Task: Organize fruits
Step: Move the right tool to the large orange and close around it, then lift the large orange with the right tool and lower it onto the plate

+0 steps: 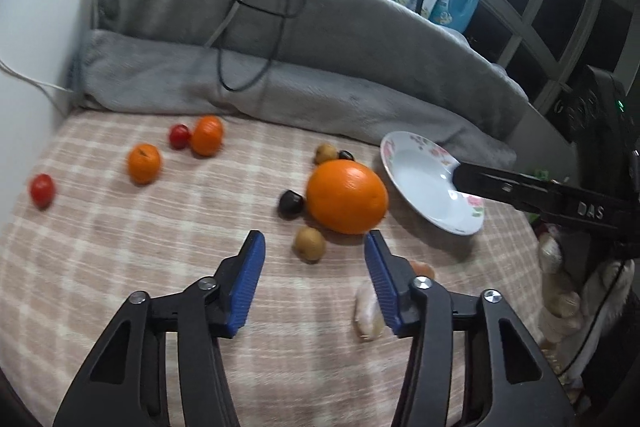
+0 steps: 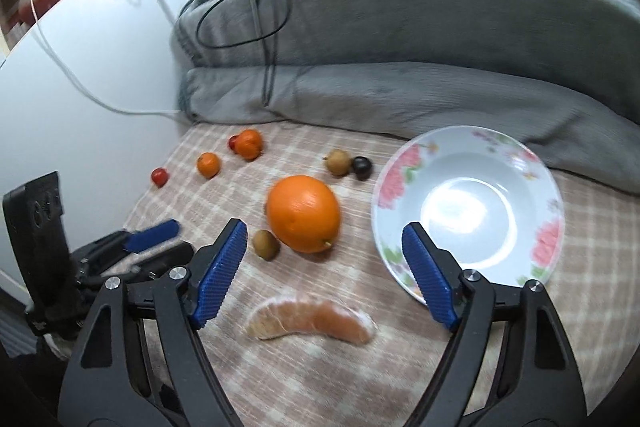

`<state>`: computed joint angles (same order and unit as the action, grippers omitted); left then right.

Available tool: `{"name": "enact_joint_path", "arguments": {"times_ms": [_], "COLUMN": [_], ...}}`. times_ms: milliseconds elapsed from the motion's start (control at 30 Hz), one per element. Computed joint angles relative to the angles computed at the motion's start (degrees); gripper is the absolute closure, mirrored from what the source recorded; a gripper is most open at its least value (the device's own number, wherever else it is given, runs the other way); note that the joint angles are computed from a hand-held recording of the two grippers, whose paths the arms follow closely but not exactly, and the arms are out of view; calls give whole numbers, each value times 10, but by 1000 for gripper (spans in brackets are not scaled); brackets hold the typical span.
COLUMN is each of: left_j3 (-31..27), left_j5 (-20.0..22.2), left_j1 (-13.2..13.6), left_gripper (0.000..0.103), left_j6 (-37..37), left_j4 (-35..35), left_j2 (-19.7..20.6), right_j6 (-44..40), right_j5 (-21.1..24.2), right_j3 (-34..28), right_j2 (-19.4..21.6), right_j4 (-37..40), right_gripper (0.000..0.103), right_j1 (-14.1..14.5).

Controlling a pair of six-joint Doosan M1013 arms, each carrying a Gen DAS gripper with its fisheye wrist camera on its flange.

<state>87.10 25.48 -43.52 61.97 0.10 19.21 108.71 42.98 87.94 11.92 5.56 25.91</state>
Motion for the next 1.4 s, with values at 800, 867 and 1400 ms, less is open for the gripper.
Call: {"name": "enact_joint_path", "arguments": {"times_ms": [800, 867, 1400], "left_j3": [-54, -58, -90], "left_j5": [22, 28, 59], "left_j1": [7, 6, 15], "left_gripper": [67, 70, 72], "left_j6": [105, 97, 85], "left_j4": [-149, -140, -142], "left_j2": [47, 52, 79], "right_j6": [-148, -151, -154], "right_j5": [173, 176, 212], "right_j3": [-139, -141, -161], "right_j2": [123, 124, 146], "right_j4": [152, 155, 124], "right_gripper": [36, 36, 36], "right_j1": [-28, -29, -26]}}
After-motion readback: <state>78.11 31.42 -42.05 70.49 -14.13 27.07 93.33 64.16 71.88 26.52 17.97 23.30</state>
